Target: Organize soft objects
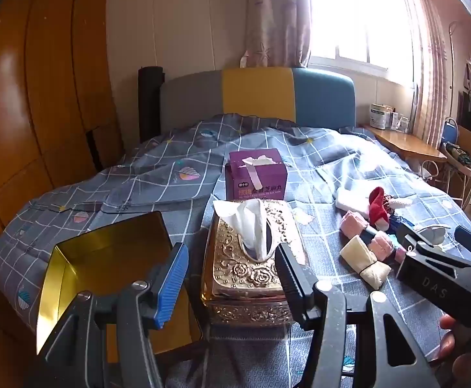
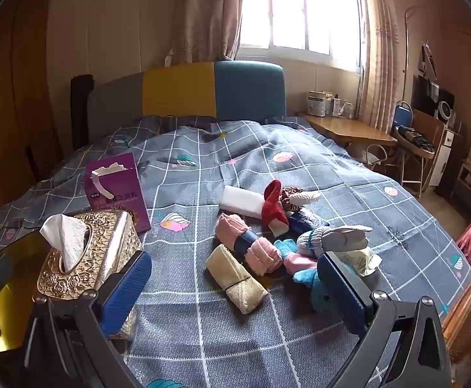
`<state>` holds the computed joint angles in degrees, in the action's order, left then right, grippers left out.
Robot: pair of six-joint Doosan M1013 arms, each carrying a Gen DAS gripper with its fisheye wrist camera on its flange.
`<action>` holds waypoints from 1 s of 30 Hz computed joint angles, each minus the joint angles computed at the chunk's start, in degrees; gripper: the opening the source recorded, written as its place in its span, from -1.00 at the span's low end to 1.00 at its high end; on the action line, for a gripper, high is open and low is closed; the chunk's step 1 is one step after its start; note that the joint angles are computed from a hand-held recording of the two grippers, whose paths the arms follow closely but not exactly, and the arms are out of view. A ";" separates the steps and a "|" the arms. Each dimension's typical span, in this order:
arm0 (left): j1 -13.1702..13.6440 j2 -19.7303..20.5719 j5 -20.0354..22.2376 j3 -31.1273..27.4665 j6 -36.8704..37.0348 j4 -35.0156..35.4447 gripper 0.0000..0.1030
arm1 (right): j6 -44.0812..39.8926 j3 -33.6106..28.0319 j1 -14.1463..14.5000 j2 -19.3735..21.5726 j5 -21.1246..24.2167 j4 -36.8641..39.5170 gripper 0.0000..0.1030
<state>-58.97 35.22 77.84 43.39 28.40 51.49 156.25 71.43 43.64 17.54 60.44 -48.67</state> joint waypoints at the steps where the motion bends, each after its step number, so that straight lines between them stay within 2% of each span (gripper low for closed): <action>1: -0.09 0.13 0.36 -0.18 0.16 0.09 0.09 | 0.10 0.01 0.00 0.00 -0.10 0.02 1.00; 4: 0.25 -0.74 -0.88 1.18 -1.31 -0.90 0.09 | -0.19 -0.21 0.03 0.15 0.41 0.13 1.00; 30: 0.29 -0.42 0.34 0.88 -1.44 -2.17 0.09 | 0.09 -0.01 0.63 -0.35 -0.76 -1.66 1.00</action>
<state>-58.68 34.80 78.17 44.27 26.96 49.32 156.34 71.41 44.27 17.19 59.69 -50.33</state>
